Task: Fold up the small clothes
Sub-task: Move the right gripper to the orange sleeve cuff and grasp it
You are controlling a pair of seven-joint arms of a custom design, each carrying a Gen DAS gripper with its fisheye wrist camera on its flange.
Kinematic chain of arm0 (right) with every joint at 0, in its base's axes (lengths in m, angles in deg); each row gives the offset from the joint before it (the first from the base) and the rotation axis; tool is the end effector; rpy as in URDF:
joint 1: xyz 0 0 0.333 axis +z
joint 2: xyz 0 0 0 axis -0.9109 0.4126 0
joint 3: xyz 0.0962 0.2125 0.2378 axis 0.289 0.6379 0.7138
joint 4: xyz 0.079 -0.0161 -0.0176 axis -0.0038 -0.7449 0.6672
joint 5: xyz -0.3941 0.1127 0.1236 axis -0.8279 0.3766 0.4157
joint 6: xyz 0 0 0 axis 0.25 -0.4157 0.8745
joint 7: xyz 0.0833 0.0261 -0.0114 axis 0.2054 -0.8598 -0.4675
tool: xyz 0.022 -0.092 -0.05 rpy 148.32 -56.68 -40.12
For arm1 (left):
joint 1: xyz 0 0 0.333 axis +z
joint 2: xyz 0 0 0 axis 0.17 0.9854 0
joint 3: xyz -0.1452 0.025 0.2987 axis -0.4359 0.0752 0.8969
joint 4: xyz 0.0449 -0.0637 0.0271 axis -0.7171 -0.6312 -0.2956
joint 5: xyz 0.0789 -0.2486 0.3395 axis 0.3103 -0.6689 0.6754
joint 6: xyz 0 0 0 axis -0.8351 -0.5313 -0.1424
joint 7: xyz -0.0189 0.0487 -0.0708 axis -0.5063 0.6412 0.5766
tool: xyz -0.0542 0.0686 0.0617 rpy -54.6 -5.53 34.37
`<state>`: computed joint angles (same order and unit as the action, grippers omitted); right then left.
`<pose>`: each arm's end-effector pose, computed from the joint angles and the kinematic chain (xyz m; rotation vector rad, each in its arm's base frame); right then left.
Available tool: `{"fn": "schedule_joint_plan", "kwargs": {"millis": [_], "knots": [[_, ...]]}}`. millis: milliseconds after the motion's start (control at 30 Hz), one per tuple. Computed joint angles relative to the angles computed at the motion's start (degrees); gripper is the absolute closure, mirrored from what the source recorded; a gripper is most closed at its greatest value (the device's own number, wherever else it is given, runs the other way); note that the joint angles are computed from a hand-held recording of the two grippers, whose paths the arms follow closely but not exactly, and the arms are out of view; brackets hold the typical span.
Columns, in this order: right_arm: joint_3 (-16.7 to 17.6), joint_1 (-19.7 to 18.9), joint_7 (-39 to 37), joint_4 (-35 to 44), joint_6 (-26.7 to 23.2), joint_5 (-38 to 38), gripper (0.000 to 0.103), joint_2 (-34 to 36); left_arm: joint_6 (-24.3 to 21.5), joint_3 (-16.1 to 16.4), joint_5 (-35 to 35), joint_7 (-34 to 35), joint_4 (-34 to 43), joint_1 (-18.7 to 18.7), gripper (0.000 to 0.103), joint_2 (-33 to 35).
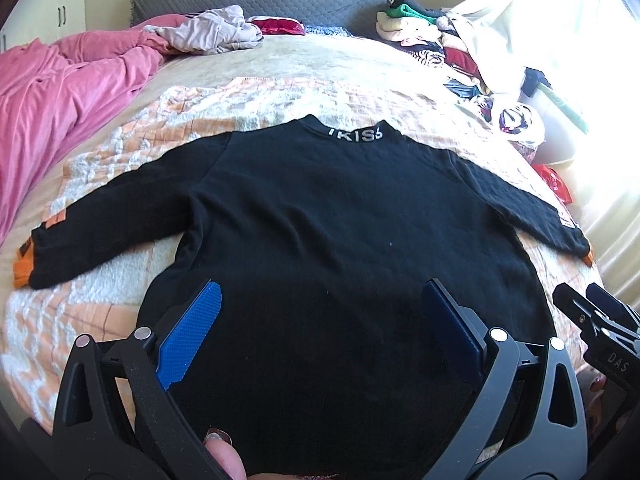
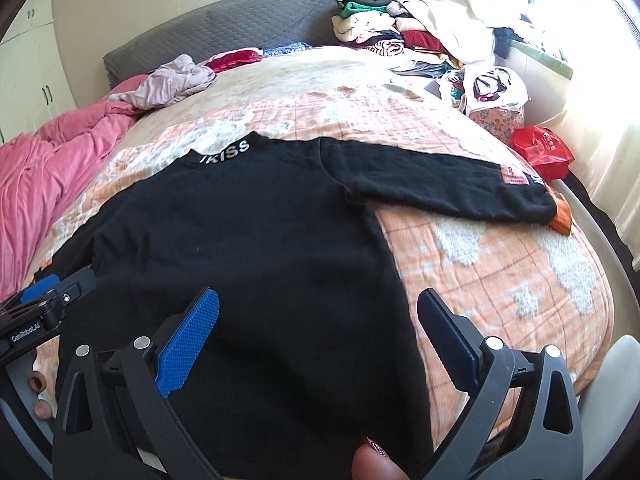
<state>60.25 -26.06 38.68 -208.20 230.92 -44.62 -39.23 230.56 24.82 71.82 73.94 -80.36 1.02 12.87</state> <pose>0.4969 0.2932 0.3653 -1.9632 1.4216 -0.4202 0.4228 -0.2298 0.3682 -2.1481 1.3124 -0.6275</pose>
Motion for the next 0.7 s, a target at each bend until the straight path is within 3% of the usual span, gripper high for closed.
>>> {"fn": "schedule_joint_plan", "kwargs": {"millis": [33,100,233,533,633,700], "knots": [[1.32,-1.29,-1.03,0.75,0.12,1.25,0.004,0.53,0.17,0.09,0.25,0.06,0.3,0.13,0.009,0.17],[-1.5,1.16,0.4,2.37,-0.49,0.38,0.004,1.54,0.55,0.44,0.47,0.53,1.12,0.41,0.009,0.78],[-2.81,2.3,-0.53,4.71,-0.36,2.36,0.004,3.19,0.51,0.96,0.53,1.86,2.86,0.64,0.009,2.3],[5.04,-5.17,-8.16,12.71,-1.84,13.78,0.004,7.18,0.43,2.75,-1.03,5.07,6.93,1.17,0.009,5.44],[5.08,-5.8,-9.23,16.75,-2.67,16.82,0.004,9.39,0.34,3.4,-1.1,5.9,8.53,1.39,0.009,6.62],[3.17,-4.44,-8.88,18.5,-3.15,17.39,0.004,10.55,0.53,3.98,-1.59,6.87,9.56,1.58,0.009,7.58]]}}
